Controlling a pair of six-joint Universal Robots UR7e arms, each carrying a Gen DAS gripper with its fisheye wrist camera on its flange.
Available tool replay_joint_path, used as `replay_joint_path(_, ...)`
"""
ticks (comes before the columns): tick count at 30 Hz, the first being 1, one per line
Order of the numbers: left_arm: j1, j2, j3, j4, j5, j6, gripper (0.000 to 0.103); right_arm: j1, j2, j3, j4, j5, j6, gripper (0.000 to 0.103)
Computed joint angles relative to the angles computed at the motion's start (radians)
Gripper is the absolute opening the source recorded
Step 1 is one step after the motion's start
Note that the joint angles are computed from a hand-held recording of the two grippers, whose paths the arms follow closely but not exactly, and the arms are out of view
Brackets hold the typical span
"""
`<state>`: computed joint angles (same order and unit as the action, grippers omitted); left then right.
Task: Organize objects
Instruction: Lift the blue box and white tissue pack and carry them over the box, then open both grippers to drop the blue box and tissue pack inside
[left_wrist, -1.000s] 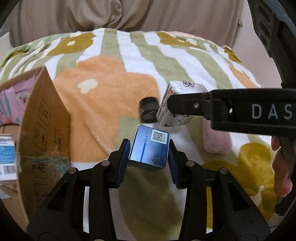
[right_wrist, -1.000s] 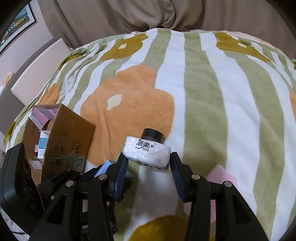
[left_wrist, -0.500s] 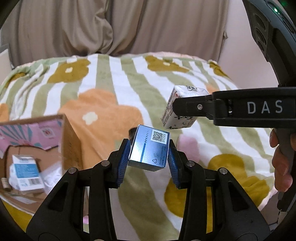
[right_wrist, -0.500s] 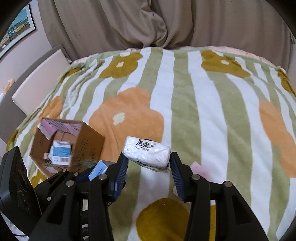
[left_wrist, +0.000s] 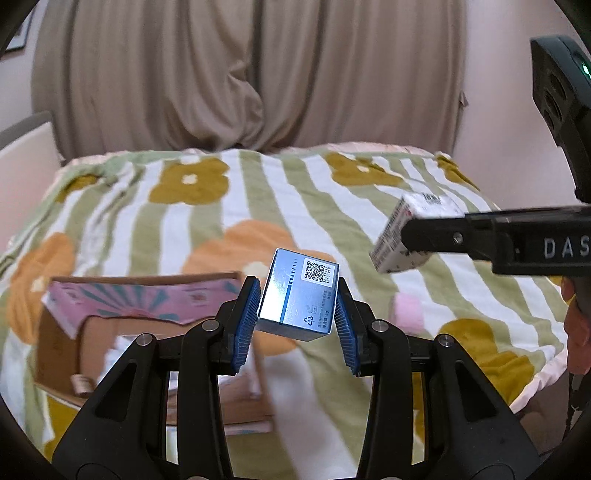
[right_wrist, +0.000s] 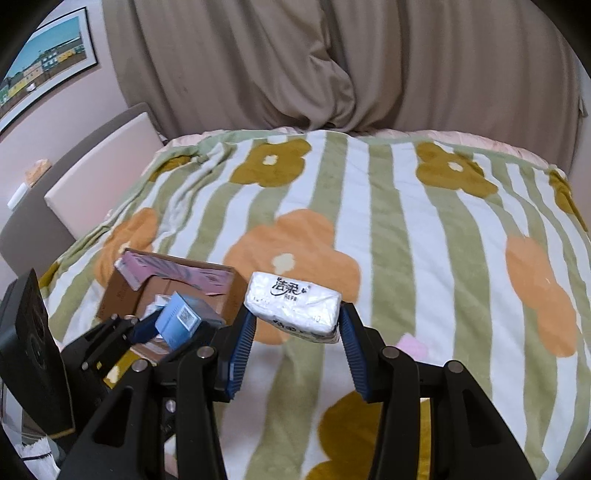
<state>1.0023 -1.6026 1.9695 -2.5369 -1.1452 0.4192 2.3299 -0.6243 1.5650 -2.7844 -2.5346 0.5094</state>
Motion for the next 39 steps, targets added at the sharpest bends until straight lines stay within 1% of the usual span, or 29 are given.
replay_joint_path(5,0.04,-0.017,-0.068,0.04,0.004,0.013,0.036,0.018,0.064,-0.099,0.034,0.015,-0.025,0.043)
replay_joint_path(8,0.064,-0.018,-0.099,0.044,0.01,0.035,0.036,0.023,0.108,-0.169,0.057,0.03,-0.048,0.043)
replay_joint_path(13,0.126,-0.008,-0.166,0.057,0.012,0.066,0.036,0.023,0.184,-0.283,0.093,0.054,-0.09,0.043)
replay_joint_path(21,0.249,0.052,-0.301,0.075,-0.012,0.114,0.036,0.004,0.317,-0.466,0.156,0.118,-0.132,0.043)
replay_joint_path(24,0.296,0.081,-0.348,0.084,-0.026,0.134,0.036,-0.001,0.382,-0.554,0.213,0.11,-0.152,0.043)
replay_joint_path(26,0.323,0.102,-0.374,0.087,-0.032,0.141,0.036,-0.006,0.417,-0.596,0.232,0.125,-0.165,0.043)
replay_joint_path(33,0.419,0.178,-0.452,0.108,-0.057,0.154,0.036,-0.029,0.507,-0.69,0.256,0.144,-0.206,0.043)
replay_joint_path(36,0.446,0.206,-0.473,0.122,-0.061,0.159,0.036,-0.041,0.534,-0.719,0.254,0.148,-0.222,0.043)
replay_joint_path(39,0.468,0.228,-0.499,0.15,-0.078,0.166,0.036,-0.045,0.56,-0.747,0.256,0.134,-0.24,0.043)
